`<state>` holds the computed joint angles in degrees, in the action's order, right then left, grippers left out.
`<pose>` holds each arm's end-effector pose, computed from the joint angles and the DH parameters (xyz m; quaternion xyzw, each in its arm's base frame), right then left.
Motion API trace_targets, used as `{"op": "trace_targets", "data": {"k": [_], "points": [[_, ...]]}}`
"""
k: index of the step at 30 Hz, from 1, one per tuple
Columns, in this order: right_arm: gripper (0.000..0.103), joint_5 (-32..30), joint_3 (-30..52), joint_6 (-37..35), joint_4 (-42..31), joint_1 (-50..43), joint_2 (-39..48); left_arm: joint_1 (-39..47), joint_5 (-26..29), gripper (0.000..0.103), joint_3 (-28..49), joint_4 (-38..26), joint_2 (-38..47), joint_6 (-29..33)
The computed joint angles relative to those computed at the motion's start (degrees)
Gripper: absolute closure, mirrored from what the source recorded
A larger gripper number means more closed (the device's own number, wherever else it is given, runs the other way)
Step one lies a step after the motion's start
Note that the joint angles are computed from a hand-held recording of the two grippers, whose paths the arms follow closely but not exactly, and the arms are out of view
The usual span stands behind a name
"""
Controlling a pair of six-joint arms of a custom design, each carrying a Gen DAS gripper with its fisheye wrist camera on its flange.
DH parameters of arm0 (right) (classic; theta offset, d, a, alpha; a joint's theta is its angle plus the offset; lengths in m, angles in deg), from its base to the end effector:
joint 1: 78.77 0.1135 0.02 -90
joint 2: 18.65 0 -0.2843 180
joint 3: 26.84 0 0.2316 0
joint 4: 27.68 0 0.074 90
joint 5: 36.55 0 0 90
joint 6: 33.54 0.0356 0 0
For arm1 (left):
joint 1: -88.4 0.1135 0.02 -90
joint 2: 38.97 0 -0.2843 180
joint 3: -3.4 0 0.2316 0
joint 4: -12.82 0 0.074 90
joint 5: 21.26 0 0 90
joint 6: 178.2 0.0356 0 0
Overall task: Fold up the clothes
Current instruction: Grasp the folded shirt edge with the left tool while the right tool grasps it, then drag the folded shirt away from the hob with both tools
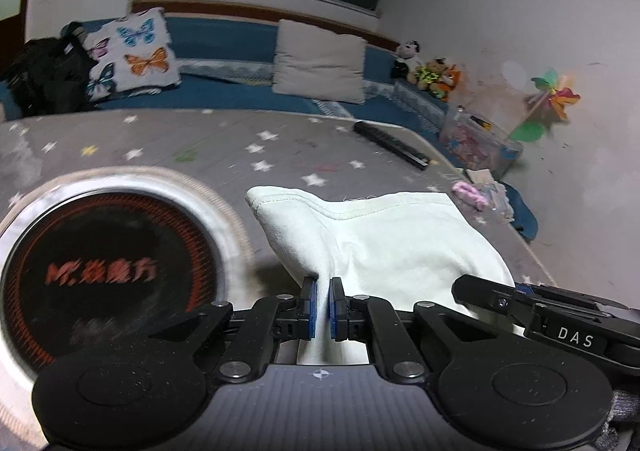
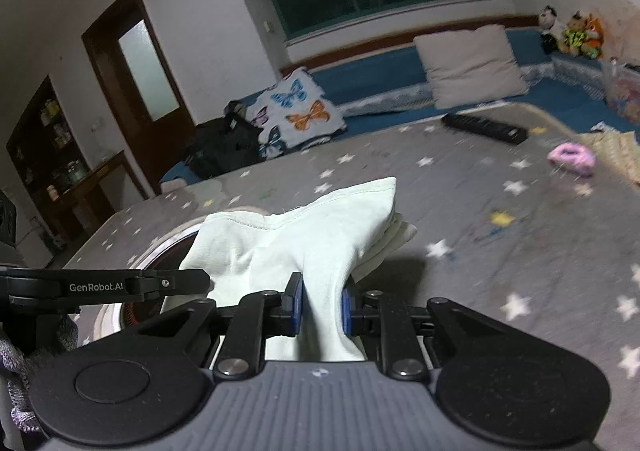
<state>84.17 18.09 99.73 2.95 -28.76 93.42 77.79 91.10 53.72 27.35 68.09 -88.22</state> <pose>0.2073 0.2188 0.1013 0.0684 0.8666 0.1531 0.4699 0.3018 -0.0703 0.1198 0.1610 0.8859 -0.2133 0.3792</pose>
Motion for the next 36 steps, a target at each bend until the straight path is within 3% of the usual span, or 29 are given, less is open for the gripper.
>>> {"op": "trace_targets", "data": {"k": [16,36], "points": [[0.086,1.3,-4.6,-6.7,-6.4,-8.1,-11.3,-11.1,-5.2,0.096,13.4,-6.4,5.6,-3.8],[0.086,-4.0,-8.9,-7.7,-1.6,-18.2,-6.7,-18.1,-9.1,0.096,25.4,-12.9,16.3,-4.3]]}}
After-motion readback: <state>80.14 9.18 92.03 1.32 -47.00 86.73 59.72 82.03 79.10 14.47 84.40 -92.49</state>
